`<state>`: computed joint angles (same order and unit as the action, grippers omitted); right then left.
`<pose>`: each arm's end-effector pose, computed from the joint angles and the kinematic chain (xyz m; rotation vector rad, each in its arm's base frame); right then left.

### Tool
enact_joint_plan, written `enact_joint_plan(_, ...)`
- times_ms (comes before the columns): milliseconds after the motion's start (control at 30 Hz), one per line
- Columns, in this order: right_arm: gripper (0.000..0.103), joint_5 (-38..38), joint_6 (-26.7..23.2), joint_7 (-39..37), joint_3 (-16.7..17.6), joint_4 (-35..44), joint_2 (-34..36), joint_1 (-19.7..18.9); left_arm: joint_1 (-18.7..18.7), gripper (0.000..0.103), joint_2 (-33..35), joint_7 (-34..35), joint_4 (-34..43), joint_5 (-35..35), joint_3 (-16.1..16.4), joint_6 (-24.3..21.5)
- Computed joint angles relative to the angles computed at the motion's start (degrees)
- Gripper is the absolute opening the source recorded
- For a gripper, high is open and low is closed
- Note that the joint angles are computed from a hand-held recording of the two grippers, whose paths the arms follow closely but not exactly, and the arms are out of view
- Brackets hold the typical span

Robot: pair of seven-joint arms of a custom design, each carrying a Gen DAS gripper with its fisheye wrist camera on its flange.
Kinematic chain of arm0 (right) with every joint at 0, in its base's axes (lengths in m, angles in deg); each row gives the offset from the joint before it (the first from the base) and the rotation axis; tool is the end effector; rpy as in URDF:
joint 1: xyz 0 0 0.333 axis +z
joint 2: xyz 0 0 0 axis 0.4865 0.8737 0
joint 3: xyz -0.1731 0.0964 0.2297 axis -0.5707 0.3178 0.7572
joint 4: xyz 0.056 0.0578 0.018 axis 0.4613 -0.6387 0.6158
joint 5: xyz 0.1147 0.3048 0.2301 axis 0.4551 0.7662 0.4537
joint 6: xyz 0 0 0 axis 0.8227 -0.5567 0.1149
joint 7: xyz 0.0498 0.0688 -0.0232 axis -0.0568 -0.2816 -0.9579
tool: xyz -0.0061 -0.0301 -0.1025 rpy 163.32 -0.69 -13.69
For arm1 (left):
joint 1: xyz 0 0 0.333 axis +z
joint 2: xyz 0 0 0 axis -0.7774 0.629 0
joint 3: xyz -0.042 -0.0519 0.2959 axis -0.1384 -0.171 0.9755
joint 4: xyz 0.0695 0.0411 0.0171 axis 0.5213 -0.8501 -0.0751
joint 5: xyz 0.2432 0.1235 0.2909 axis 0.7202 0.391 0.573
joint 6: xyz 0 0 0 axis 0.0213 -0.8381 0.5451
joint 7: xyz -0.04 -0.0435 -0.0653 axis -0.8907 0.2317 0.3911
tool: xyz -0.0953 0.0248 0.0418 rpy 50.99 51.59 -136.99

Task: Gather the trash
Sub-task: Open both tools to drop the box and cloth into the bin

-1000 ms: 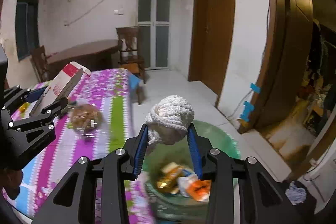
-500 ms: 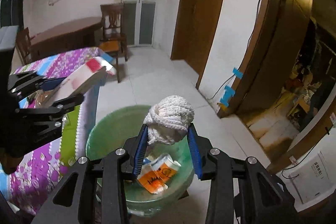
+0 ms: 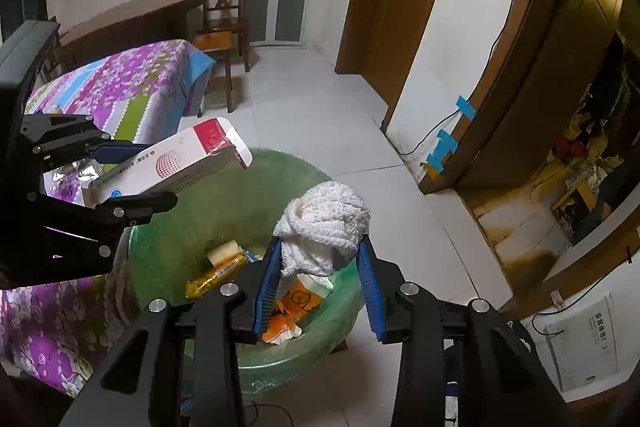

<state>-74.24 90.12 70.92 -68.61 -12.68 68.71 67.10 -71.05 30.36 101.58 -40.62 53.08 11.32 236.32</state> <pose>0.5695 0.4645 0.4403 -2.0345 1.6384 -0.7264 0.5916 -0.3208 0.4172 -1.1159 2.3695 -0.7831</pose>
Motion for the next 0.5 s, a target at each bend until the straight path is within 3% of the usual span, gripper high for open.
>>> enact_joint_plan(500,0.041,1.73,0.07,-2.84,-0.34,3.20,3.03,-0.14,-2.88,0.048,2.45,-5.45,3.28,4.88,2.88,-0.33)
